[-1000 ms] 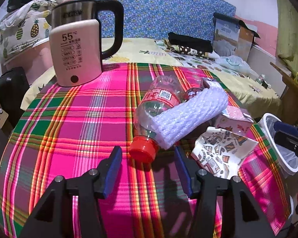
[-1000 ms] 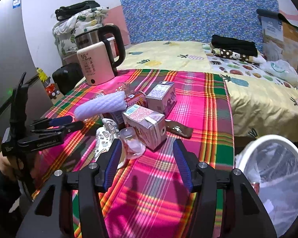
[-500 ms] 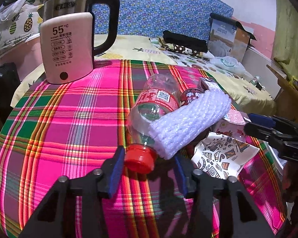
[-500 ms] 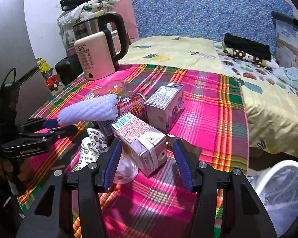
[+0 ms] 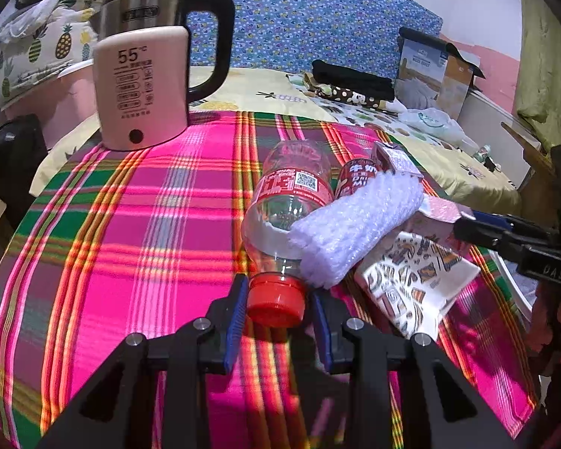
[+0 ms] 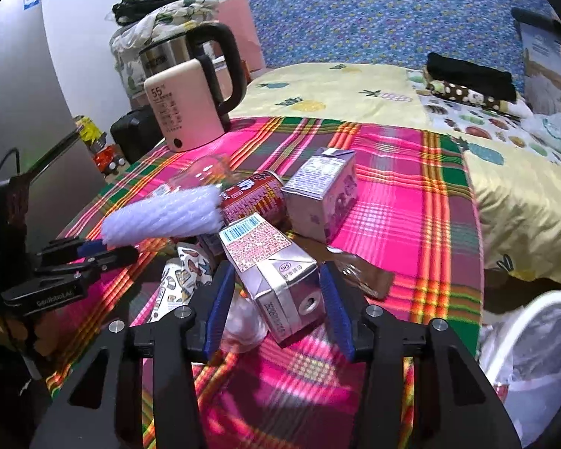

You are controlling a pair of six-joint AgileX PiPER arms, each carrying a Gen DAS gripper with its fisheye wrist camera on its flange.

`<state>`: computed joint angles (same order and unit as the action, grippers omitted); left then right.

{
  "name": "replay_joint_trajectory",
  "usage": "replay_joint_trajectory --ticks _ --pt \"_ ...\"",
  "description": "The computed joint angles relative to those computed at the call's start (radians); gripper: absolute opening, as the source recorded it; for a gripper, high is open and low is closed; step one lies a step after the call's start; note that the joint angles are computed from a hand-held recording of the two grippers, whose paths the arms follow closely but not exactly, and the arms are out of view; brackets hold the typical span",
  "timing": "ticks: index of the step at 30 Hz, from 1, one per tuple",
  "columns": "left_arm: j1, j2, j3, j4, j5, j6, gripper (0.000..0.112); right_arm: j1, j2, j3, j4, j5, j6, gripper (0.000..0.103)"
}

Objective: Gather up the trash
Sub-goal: 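Grasp the clear plastic bottle with the left tool while the right tool grasps the pink carton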

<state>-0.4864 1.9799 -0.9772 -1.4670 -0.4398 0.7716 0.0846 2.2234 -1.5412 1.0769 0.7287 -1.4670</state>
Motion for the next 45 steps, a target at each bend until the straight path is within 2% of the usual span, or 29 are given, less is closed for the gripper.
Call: replay_joint_trajectory --ticks 6,17,19,21,22,25,29,35,41,43,45 --pt "-0.073 -0.044 0.076 -0.065 -0.076 -0.022 0.034 -0.033 -0.069 0.129 0.075 -0.041 -0.081 0.048" --pt "-0.214 -0.123 0.192 -0.129 -0.121 -0.118 0.034 -0.082 -0.169 0.318 0.173 -0.076 -0.19 0.048" --pt "-0.232 -0.135 0.192 -0.152 -0.135 -0.091 0.038 -0.087 -0.183 0.345 0.185 -0.076 -0.206 0.048" --pt "-0.25 -0.143 0.193 -0.16 -0.155 -0.083 0.059 -0.092 -0.195 0.37 0.194 -0.081 -0.224 0.048" --pt "-0.253 -0.145 0.193 -0.156 -0.162 -0.085 0.06 -0.091 -0.196 0.373 0.188 -0.082 -0.221 0.048" --pt "-0.236 -0.142 0.167 -0.174 -0.163 -0.029 0.061 -0.076 -0.192 0.361 0.137 -0.096 -0.183 0.049" --pt "-0.198 -0.123 0.125 -0.187 -0.152 0.031 0.065 -0.066 -0.208 0.394 0.176 -0.126 -0.274 0.049" --pt "-0.117 -0.074 0.05 -0.207 -0.095 0.105 0.065 -0.05 -0.209 0.41 0.204 -0.166 -0.334 0.05" --pt "-0.101 -0.063 0.031 -0.22 -0.079 0.129 0.065 -0.061 -0.192 0.375 0.202 -0.129 -0.351 0.05" --pt "-0.094 -0.058 0.023 -0.232 -0.075 0.151 0.065 -0.058 -0.179 0.356 0.164 -0.124 -0.334 0.058" --pt "-0.086 -0.054 0.017 -0.238 -0.069 0.169 0.065 -0.048 -0.175 0.358 0.16 -0.136 -0.348 0.061"
